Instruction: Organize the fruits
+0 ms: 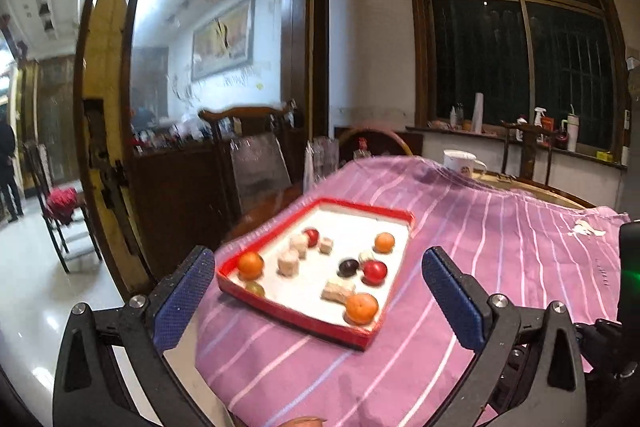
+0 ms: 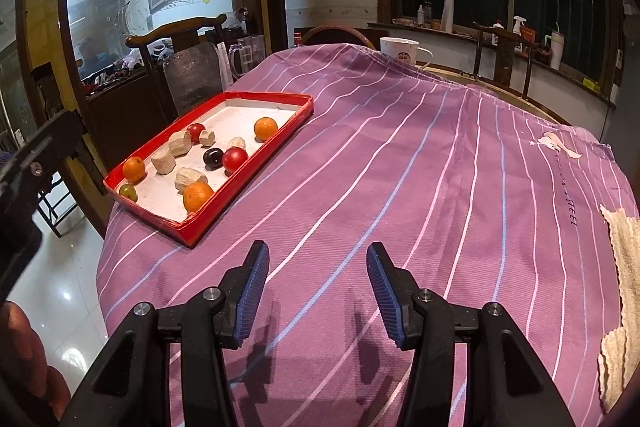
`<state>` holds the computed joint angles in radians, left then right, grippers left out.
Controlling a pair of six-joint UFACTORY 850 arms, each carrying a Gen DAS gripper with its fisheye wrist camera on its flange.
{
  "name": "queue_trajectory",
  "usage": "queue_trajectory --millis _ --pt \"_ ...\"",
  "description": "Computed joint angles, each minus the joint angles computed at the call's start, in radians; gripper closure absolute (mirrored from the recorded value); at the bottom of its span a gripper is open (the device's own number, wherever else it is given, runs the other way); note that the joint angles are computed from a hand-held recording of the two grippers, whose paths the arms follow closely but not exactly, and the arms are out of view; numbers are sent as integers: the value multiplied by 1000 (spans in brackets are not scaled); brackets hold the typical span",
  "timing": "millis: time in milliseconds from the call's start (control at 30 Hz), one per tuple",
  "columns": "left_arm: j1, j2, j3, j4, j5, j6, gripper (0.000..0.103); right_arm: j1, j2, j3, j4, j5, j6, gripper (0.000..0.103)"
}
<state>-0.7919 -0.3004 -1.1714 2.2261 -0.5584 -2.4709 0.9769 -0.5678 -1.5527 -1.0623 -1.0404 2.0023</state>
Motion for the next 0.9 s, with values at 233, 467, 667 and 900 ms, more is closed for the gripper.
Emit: queue_trajectory --millis 233,467,667,900 --pt "45 -24 -46 -56 199 2 0 3 -10 -14 6 -2 -20 47" --pt "71 -54 -84 -189 312 105 0 3 -27 -37 18 8 -57 46" --pt "75 -71 -102 -357 332 268 0 3 -47 -61 21 32 -91 46" --pt "74 -79 -111 -464 323 370 0 -2 -62 -77 39 68 -121 46"
